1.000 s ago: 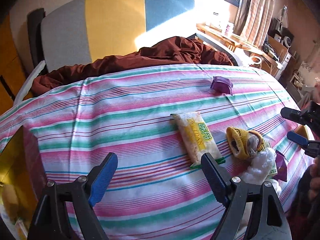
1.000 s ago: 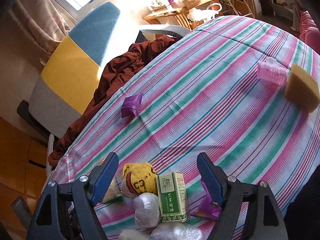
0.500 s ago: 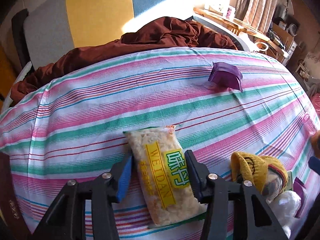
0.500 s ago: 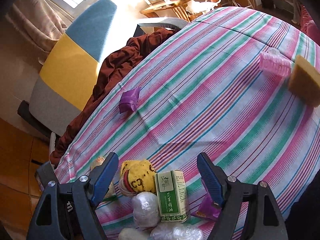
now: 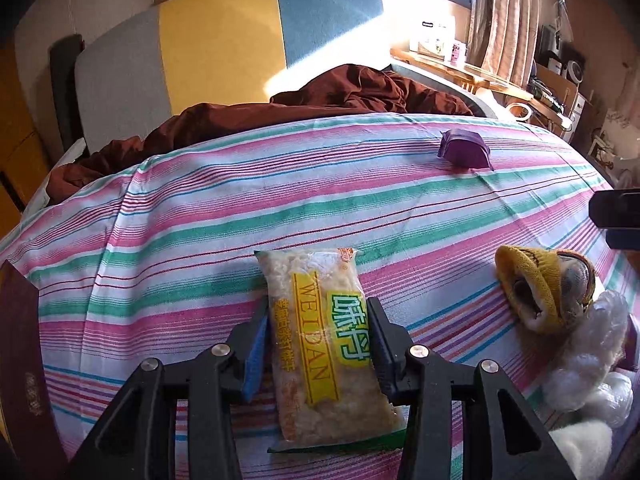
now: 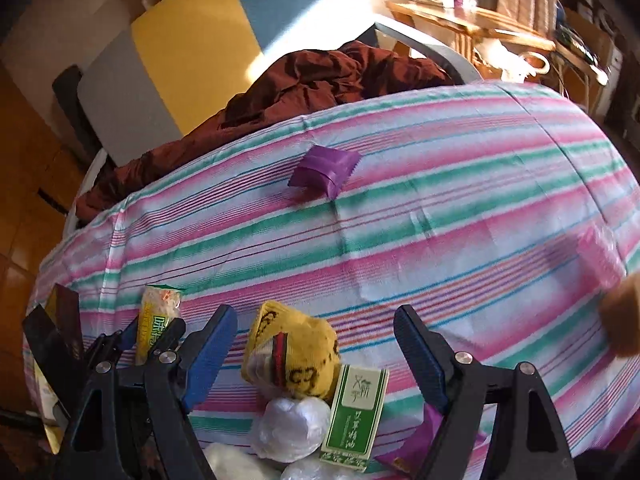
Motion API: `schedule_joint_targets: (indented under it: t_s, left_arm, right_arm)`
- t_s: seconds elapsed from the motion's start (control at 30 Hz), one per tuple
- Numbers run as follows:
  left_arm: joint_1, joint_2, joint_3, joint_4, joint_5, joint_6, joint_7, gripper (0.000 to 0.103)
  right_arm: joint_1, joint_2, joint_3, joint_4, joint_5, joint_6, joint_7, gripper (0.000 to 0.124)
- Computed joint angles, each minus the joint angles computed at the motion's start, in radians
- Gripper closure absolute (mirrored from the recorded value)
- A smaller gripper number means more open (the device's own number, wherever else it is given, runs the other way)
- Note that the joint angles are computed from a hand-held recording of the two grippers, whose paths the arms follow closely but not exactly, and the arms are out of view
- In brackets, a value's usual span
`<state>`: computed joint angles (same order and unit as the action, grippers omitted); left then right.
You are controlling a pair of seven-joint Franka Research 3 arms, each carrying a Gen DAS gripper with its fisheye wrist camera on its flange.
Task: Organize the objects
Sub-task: 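Grasp the second WEIDAN cracker packet with the left tool, then grasp the purple wrapped candy with the right tool and lift it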
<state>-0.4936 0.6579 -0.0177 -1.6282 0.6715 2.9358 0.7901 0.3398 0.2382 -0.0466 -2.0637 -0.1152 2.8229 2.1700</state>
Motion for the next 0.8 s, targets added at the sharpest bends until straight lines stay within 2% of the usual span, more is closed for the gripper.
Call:
schedule_joint_targets:
  t_s: [0.13, 0.27, 0.4, 0.47, 0.53, 0.57, 0.7, 0.73, 0.77, 0.8]
  left_arm:
    - [-0.020, -0.001, 0.024, -0.002, 0.021, 0.008, -0.027, 0.057]
    - [-0.014, -0.001, 0.021, -0.008, 0.023, 0.025, -0.036, 0.057]
    - [-0.013, 0.001, 0.021, -0.008, 0.021, 0.034, -0.036, 0.057]
    - [-0.015, 0.000, 0.026, -0.013, 0.022, 0.043, -0.042, 0.057]
    - [-0.018, 0.001, 0.030, -0.013, 0.023, 0.048, -0.046, 0.057]
    - [-0.020, 0.000, 0.034, -0.015, 0.024, 0.052, -0.049, 0.057]
    - [-0.037, 0.000, 0.054, -0.016, 0.038, 0.056, -0.068, 0.057]
    - [-0.040, -0.001, 0.057, -0.017, 0.042, 0.057, -0.073, 0.057]
    - [-0.037, -0.001, 0.054, -0.018, 0.042, 0.060, -0.074, 0.057]
    - [-0.033, -0.001, 0.050, -0.020, 0.041, 0.063, -0.073, 0.057]
  right_arm:
    - [-0.023, 0.143, 0.003, 0.248, -0.054, -0.174, -0.209, 0.042]
    - [-0.034, 0.346, 0.002, 0.570, -0.059, -0.413, -0.406, 0.042]
    - [-0.012, 0.539, -0.027, 0.856, -0.078, -0.610, -0.511, 0.044]
    - [0.012, 0.618, -0.057, 0.970, -0.105, -0.681, -0.524, 0.044]
    - [0.011, 0.647, -0.057, 1.010, -0.103, -0.686, -0.548, 0.045]
    - [0.003, 0.649, -0.050, 1.019, -0.086, -0.688, -0.558, 0.055]
    - [-0.002, 0.616, -0.047, 0.962, -0.052, -0.651, -0.548, 0.067]
    - [-0.008, 0.602, -0.040, 0.940, -0.033, -0.645, -0.539, 0.079]
    - [-0.032, 0.588, -0.013, 0.920, 0.017, -0.639, -0.540, 0.105]
    - [-0.027, 0.587, -0.013, 0.916, 0.030, -0.630, -0.519, 0.110]
